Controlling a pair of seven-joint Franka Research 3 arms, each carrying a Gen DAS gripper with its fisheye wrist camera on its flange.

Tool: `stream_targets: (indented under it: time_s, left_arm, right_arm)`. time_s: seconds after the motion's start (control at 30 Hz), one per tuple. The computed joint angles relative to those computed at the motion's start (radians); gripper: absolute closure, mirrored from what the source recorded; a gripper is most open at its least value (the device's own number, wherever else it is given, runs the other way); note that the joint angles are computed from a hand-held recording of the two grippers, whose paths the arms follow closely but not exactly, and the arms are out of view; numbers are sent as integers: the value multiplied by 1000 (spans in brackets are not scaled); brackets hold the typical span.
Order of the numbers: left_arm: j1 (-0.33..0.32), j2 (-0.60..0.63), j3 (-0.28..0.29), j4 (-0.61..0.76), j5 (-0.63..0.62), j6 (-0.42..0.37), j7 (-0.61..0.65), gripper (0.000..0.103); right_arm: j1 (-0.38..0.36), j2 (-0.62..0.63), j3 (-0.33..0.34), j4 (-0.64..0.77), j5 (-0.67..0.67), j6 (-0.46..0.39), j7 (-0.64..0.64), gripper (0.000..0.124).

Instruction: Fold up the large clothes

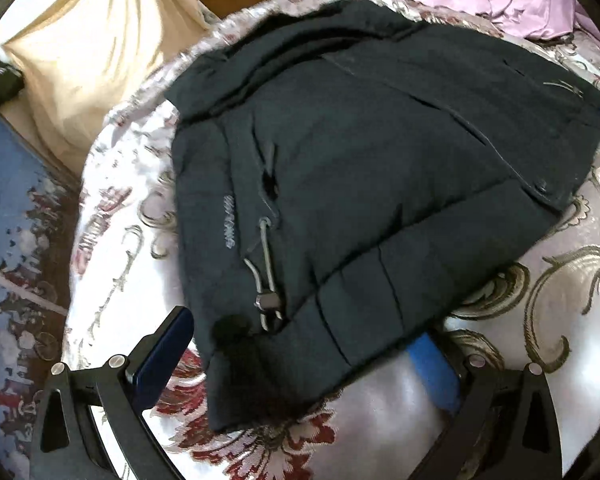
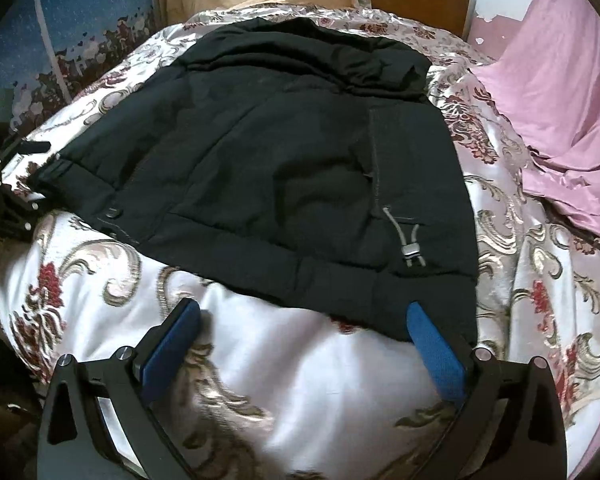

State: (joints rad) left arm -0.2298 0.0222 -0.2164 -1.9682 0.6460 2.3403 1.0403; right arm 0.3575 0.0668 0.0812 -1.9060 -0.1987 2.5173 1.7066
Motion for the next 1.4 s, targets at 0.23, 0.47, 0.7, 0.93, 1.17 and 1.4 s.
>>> stream_targets:
  time_s: [0.23,0.47,0.7,0.93,1.17,1.4]
  left_arm:
    - [-12,-23,-10,-28,216,30,-129,10]
    - [-6,-14,-6,-22,190,126,-62,70]
    - [9,-3,7,1,58,160,-37,82]
    - [22,-19,11,-5,15,215,-78,89]
    - [32,-57,7,-28,87,252,-172,93]
    - [50,-133,-13,-101,168,295,-269,94]
  right_arm:
    - [-13,88,0,163,68,-198,-214,23]
    - [38,247,-22,417,24,-414,-357,23]
    - [114,260,-74,407,-183,-346,-278,23]
    - [91,176,-59,251,-230,-146,-257,70]
    - [71,103,-49,146,-246,38,-209,112]
    - [42,13,-46,28,-251,188,-60,115]
